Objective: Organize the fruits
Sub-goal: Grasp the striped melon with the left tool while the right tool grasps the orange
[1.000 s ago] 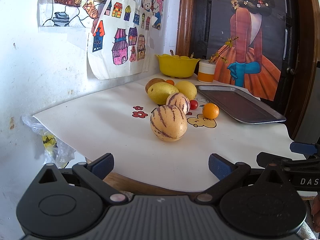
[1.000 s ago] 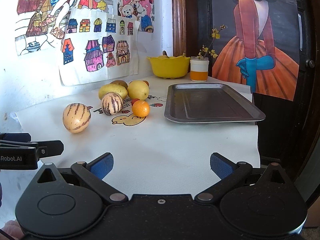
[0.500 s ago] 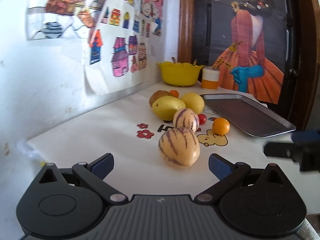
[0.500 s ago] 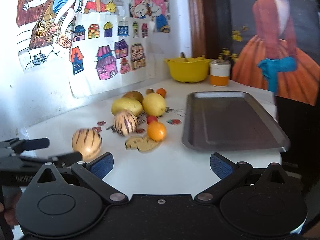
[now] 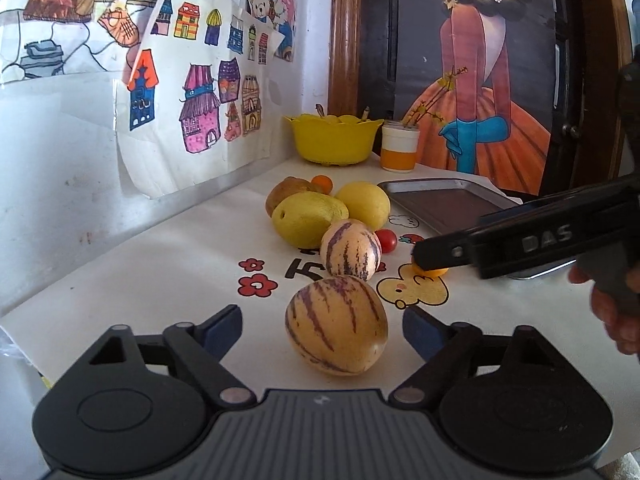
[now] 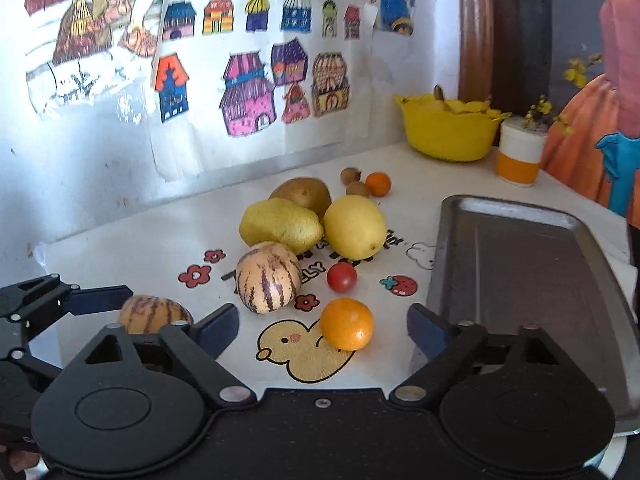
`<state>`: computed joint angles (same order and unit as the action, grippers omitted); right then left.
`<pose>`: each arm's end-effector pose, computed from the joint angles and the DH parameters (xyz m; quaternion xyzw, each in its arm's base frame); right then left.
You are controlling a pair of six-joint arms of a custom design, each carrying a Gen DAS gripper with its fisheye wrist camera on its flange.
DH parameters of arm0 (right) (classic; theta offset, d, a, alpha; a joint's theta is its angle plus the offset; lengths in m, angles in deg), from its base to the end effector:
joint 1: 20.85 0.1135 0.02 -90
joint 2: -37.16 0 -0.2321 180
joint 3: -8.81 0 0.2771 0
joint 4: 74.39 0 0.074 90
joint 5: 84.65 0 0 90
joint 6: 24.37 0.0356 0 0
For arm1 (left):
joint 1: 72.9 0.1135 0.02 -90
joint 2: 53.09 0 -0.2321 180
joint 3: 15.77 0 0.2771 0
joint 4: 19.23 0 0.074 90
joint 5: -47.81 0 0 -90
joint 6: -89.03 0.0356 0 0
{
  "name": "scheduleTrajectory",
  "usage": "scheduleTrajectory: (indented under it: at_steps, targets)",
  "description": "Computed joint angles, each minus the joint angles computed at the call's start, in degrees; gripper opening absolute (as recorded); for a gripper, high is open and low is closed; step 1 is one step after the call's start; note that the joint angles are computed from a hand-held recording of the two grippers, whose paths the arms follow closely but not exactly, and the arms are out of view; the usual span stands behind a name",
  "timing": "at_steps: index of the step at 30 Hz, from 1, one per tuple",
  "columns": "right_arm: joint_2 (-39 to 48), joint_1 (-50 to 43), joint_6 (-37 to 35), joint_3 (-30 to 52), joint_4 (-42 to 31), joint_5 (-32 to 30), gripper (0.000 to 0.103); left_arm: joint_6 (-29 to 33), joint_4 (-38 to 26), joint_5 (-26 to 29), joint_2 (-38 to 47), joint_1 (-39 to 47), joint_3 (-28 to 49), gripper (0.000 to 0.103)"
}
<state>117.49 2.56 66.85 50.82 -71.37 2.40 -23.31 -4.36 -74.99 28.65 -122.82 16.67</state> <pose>0.2634 0.1160 0.1072 -0.1825 0.8691 0.1203 0.4438 0.1777 -0.1812 0.0744 0.0745 0.8556 -0.0619 0.5085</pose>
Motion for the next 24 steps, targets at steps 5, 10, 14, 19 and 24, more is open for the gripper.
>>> scheduleTrajectory:
  at_steps: [5,10,14,19,24]
  targets:
    - [5.3,-0.6,-0.3,2.5,0.7,0.4,0.078,-0.4,0.2,3.4,1.0,1.9,0.3,0.074]
    - [8.6,-1.1,0.1,4.9,0.3,0.1,0.062,-0.8,0.1,5.4,2.6,3.0,1.6,0.062]
    - [10.0,-1.4,0.2,5.4,1.3,0.0,0.047,-1.9,-0.3,5.5,3.2,3.1,2.5,0.059]
    - [8.6,-3.2,0.7,4.1,1.7,-2.9,0.037,-3.8,-2.2,5.3,2.9,3.0,3.4,0.058]
    - [3.6,-5.5,1.0,0.0,2.5,-6.2,0.037,-3.7,-2.8,5.1,2.1,2.3,4.4,0.058]
